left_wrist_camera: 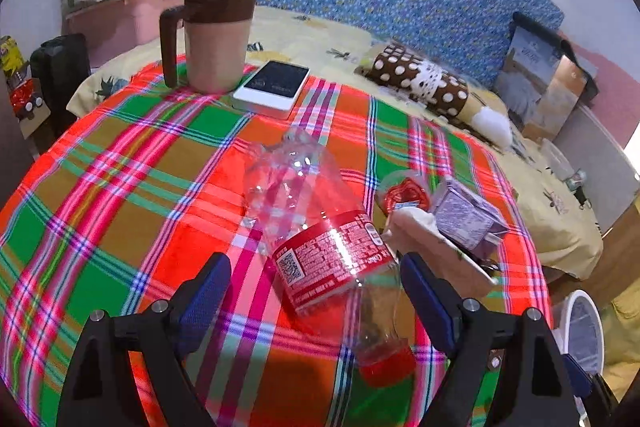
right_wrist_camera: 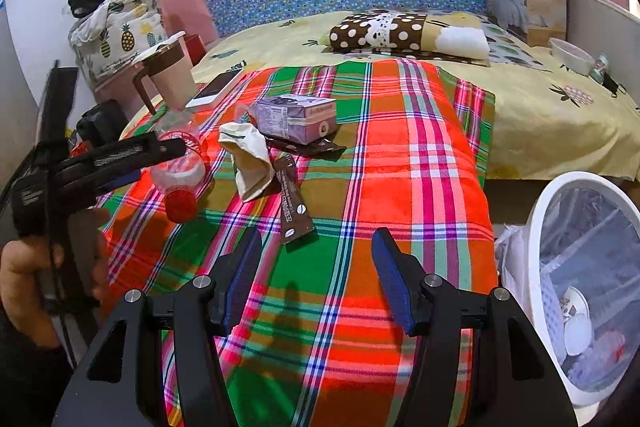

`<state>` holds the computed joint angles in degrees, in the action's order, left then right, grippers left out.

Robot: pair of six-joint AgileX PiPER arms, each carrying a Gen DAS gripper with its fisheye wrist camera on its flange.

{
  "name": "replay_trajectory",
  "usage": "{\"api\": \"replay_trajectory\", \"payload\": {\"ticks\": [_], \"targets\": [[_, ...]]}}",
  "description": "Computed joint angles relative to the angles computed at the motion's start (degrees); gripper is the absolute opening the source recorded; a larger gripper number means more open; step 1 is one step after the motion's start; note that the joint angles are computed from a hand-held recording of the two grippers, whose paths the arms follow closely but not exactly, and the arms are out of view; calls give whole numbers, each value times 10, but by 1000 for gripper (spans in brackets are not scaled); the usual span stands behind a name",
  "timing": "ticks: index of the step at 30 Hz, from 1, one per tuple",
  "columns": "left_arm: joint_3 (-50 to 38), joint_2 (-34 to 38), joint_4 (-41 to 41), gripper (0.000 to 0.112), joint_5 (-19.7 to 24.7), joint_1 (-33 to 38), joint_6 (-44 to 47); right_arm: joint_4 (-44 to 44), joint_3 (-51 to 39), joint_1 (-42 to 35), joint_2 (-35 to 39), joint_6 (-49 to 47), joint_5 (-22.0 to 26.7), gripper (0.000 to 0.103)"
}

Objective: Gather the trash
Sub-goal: 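Grasp the clear Coke bottle with the left tool while the right tool grasps the brown snack wrapper, then lift the Coke bottle in the left tool while the right tool lifts the snack wrapper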

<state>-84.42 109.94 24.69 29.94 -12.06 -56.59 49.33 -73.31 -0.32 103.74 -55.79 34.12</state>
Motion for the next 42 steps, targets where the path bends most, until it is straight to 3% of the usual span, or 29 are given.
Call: {"api": "replay_trajectory", "payload": {"ticks": [4,7,20,27,32,35,42], "targets": [[-8,10,-36,86,-3,8,48,-15,-18,7,15,17,2,59],[-8,10,-74,67,5,11,127,-26,-30,15,24,25,2,59],[221,-150,-238,67,-94,35,384,-106,-79,48,66,82,2,55],[245,-188,-183,76,-113,42,307,-158,-107,67,88,123,-1,47],[193,-141,-111,78,-96,40,206,-178,-107,70,87,139,-6,23],[178,-120,-95,78,-85,46,169,-175,-100,66,82,138,-8,16],[182,-107,-86,74,-73,56,150,-149,-85,58,74,125,-11,16]]}}
